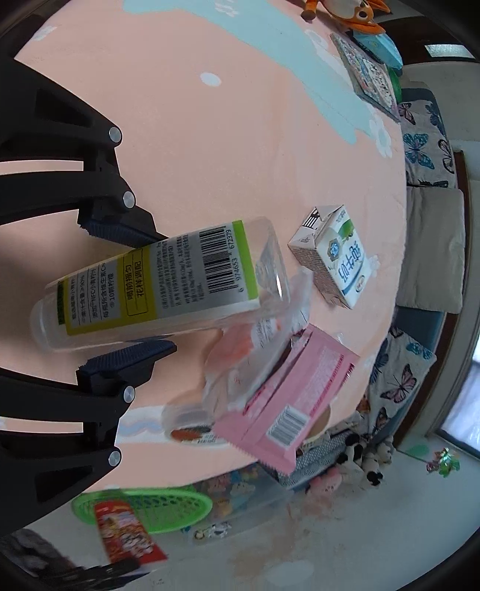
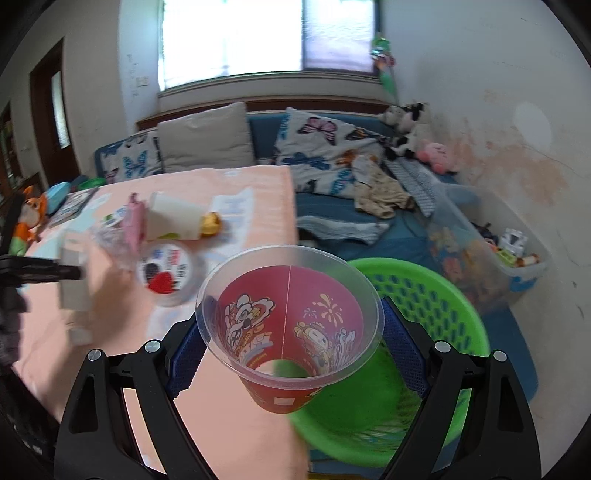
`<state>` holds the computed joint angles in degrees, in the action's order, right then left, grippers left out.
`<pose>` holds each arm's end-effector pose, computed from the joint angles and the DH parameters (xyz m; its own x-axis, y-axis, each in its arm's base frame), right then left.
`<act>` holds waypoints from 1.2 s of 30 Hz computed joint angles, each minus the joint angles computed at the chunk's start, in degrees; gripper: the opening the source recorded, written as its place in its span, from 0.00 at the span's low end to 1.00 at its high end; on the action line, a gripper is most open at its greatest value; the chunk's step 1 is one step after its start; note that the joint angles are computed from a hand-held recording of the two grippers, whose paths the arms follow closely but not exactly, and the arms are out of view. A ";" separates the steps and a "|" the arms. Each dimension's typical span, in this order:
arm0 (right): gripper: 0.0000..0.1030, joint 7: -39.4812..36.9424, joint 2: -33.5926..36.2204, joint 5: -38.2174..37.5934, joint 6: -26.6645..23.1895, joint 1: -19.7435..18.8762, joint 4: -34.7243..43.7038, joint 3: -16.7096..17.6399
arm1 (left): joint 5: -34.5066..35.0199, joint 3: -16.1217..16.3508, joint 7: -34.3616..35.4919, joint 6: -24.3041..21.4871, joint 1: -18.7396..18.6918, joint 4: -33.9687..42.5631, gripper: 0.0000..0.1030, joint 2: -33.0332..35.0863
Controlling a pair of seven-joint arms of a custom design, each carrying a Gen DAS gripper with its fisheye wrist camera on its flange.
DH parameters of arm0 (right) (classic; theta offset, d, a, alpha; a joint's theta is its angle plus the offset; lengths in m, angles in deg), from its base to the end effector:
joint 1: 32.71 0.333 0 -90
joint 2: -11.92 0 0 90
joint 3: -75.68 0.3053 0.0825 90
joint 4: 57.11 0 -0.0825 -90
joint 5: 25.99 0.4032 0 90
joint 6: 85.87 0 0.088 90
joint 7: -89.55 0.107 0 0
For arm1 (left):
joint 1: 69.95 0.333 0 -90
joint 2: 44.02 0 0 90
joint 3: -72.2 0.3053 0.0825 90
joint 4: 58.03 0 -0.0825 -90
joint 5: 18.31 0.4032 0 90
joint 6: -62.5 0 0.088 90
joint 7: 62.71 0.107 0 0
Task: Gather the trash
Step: 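Drop the red cup into the green basket with the right gripper while the left drops the bottle in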
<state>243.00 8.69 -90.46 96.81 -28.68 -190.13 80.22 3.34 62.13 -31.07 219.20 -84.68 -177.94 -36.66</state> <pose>0.5139 0.1625 0.4123 0.1921 -0.9813 -0.0083 -0.6138 -0.1135 -0.7813 0.5571 -0.2706 0.3961 0.2140 -0.9472 0.2389 -0.8293 -0.3054 -0.4680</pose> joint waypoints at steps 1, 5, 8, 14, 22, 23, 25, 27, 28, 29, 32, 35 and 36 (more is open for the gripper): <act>0.84 2.23 0.25 -2.07 -0.70 -0.67 0.46 0.01 | 0.68 0.03 -0.26 0.30 -0.14 -1.14 0.45 -1.26; 0.84 1.02 2.24 -0.11 -2.71 -0.06 1.26 -2.05 | 1.08 -1.22 0.96 1.95 -0.01 -4.69 0.44 -5.76; 0.84 -0.52 4.77 2.09 -4.36 1.08 2.06 -4.00 | -0.83 -2.31 3.97 3.65 0.22 -6.44 0.43 -8.07; 0.84 -11.83 9.24 16.42 -5.60 3.02 1.27 -6.02 | -6.66 -3.89 10.77 6.18 -0.35 -4.46 0.43 -8.04; 0.86 -21.85 9.95 28.80 -4.79 5.03 -1.06 -7.82 | -12.97 -5.28 18.41 6.40 -2.37 1.44 0.43 -4.23; 0.90 -23.09 9.81 30.19 -4.41 5.17 -1.46 -8.02 | -13.05 -5.28 18.98 6.19 -2.78 2.61 0.43 -3.39; 0.91 -23.50 9.46 30.92 -3.42 6.36 -2.17 -9.41 | -12.53 -5.47 20.15 6.28 -3.88 5.52 0.43 -1.29; 0.91 -22.85 8.71 30.14 -3.01 7.66 -2.89 -11.04 | -14.32 -6.16 23.33 6.14 -4.60 9.48 0.43 1.84; 0.91 -21.40 8.15 28.36 -2.69 8.40 -3.33 -12.13 | -15.50 -6.47 24.94 6.15 -4.83 10.99 0.43 3.14; 0.91 -19.77 7.76 26.46 -2.45 8.84 -3.61 -12.93 | -16.03 -6.55 25.91 5.72 -5.35 13.05 0.43 4.77; 0.91 -9.64 5.72 14.82 -1.85 9.26 -4.29 -15.18 | -15.08 -6.16 28.19 4.07 -8.00 21.12 0.43 10.83; 0.91 4.13 3.16 -0.42 -1.59 7.04 -4.63 -15.17 | -15.87 -6.75 31.52 2.06 -9.62 29.45 0.43 17.09; 0.91 8.19 2.21 -4.75 -1.85 5.99 -4.79 -14.63 | -16.07 -6.95 32.92 0.59 -10.47 33.63 0.43 20.12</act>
<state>251.20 10.90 -95.21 94.95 -22.69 -194.92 65.59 -12.73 55.18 1.86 219.79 -95.16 -144.31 -16.54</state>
